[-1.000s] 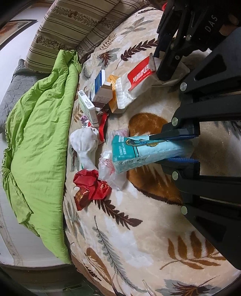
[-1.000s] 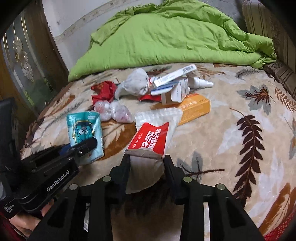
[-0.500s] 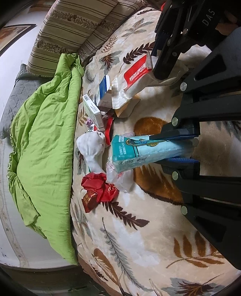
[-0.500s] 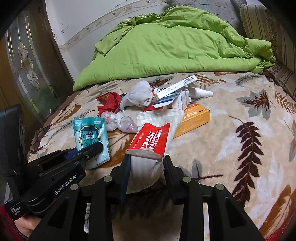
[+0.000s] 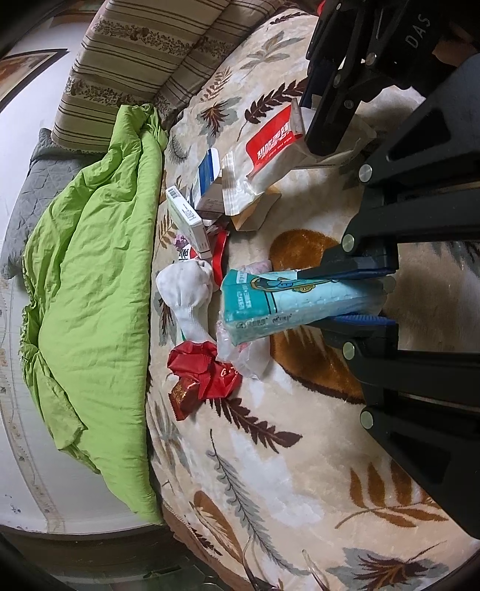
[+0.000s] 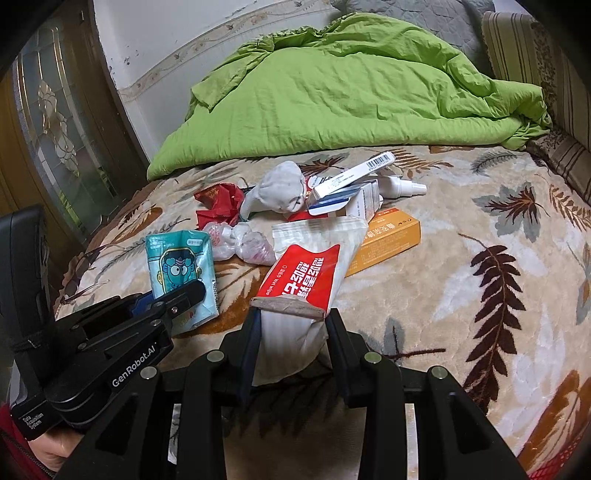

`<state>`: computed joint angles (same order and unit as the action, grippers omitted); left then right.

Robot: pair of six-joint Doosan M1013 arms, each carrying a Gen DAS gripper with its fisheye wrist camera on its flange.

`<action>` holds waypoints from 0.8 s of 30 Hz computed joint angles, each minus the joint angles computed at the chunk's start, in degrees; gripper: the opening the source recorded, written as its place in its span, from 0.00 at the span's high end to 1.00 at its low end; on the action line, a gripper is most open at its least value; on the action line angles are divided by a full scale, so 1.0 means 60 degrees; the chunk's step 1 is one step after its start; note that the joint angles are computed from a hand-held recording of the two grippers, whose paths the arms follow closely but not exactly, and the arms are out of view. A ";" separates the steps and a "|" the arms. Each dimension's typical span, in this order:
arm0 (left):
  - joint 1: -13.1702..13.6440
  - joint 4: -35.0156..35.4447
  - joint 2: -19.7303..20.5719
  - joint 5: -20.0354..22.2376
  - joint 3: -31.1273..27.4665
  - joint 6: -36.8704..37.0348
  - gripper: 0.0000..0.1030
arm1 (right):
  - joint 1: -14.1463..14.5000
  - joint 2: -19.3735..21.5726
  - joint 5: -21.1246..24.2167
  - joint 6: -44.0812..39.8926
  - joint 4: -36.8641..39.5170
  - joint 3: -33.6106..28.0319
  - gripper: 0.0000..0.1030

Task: Collect trash
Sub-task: 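Carry both held items toward the red mesh basket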

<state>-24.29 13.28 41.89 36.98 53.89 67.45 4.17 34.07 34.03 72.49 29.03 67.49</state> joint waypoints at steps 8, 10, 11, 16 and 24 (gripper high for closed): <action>-0.0120 0.0269 -0.0134 -0.0213 0.0182 0.0117 0.86 | -0.0220 -0.0242 0.0186 -0.0364 0.1019 0.0325 0.63; -0.0201 0.0593 -0.0199 -0.0335 0.0288 0.0033 0.86 | -0.0287 -0.0346 0.0222 -0.0417 0.1262 0.0488 0.63; -0.0243 0.0732 -0.0221 -0.0374 0.0320 -0.0009 0.86 | -0.0307 -0.0401 0.0209 -0.0457 0.1347 0.0571 0.63; -0.0397 0.1179 -0.0305 -0.0354 0.0424 -0.0137 0.86 | -0.0341 -0.0707 -0.0043 -0.0728 0.1556 0.1020 0.63; -0.0552 0.1712 -0.0415 -0.0104 0.0564 -0.0450 0.86 | -0.0378 -0.0908 -0.0154 -0.0915 0.1755 0.1295 0.63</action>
<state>-27.60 23.55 39.41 36.35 57.28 64.76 1.90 28.62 33.11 67.00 39.56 75.26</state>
